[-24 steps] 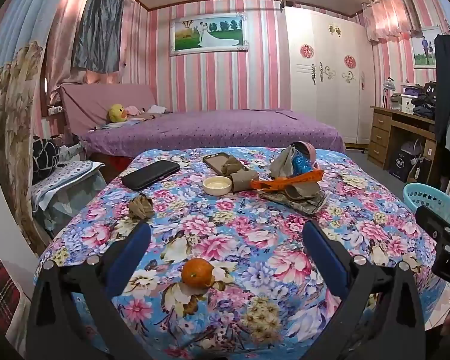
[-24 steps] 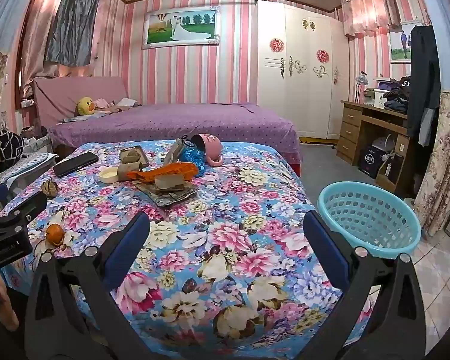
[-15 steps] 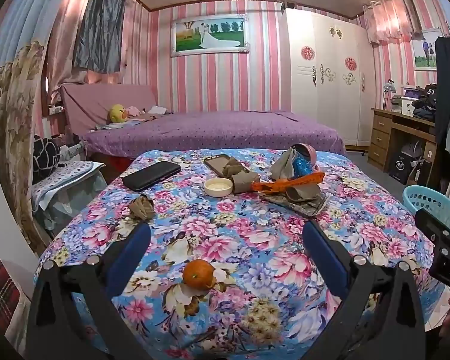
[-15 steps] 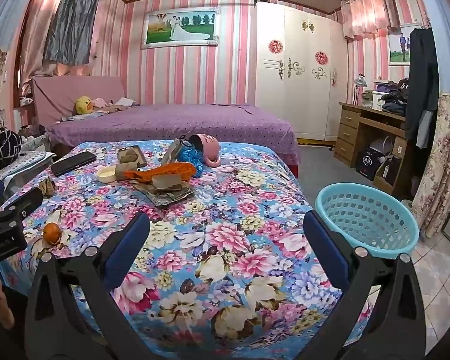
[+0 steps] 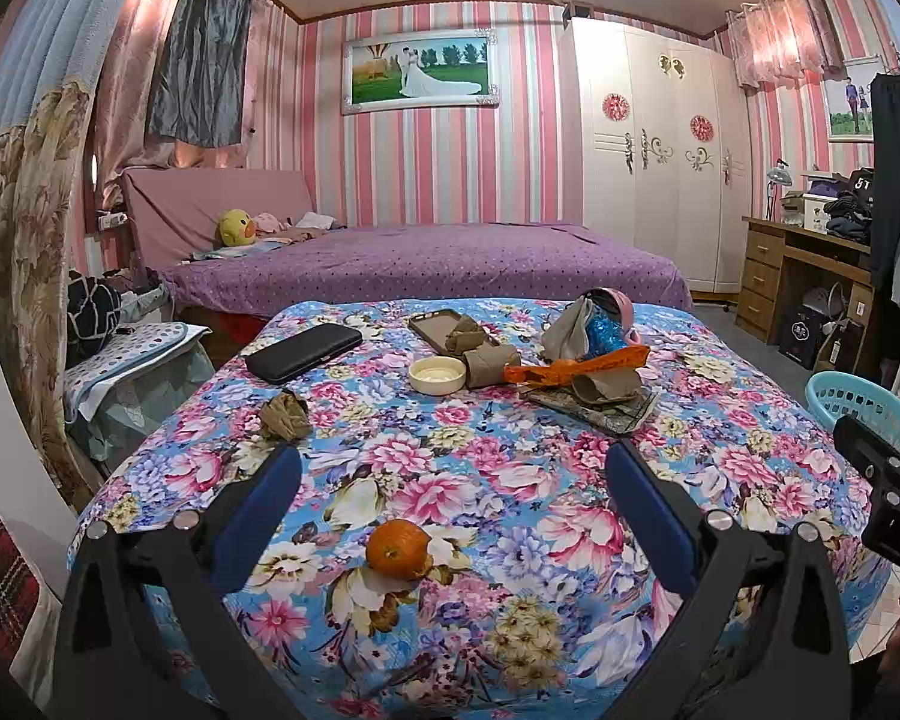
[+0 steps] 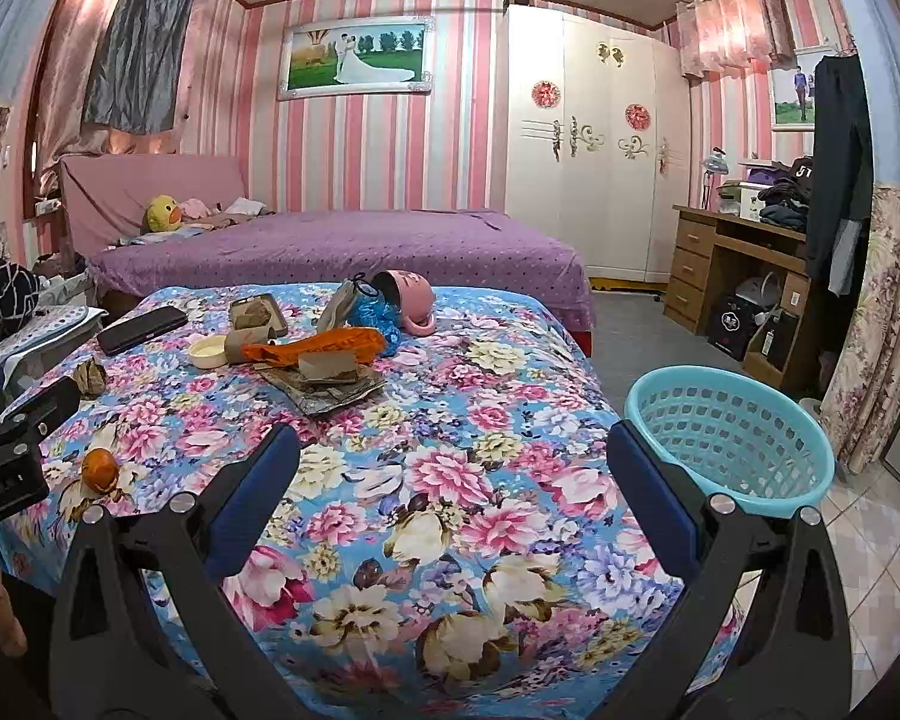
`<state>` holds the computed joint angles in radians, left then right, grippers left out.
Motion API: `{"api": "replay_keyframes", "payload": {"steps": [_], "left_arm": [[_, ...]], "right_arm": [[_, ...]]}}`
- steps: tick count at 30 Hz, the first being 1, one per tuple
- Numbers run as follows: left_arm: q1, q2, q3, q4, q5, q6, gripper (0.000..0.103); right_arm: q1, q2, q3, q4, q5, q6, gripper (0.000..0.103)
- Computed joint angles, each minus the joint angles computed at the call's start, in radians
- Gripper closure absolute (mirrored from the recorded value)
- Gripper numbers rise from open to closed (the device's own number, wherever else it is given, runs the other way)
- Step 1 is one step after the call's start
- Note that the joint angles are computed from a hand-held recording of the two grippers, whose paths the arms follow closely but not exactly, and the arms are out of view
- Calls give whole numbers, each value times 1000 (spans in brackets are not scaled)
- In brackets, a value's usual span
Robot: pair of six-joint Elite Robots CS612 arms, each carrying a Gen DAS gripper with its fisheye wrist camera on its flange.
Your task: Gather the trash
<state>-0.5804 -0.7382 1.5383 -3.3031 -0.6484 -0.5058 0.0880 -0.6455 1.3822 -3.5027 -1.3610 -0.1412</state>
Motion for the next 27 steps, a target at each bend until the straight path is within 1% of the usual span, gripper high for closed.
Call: {"api": "replay_keyframes", "payload": {"steps": [22,27], "left_arm": [[0,1,0,-4,1,5,4],[-1,-8,6,0,1,4,4]], "right_arm": [[1,3,0,-11,-15,1,4],[3,4,-4,-4,-22,4,4]]}}
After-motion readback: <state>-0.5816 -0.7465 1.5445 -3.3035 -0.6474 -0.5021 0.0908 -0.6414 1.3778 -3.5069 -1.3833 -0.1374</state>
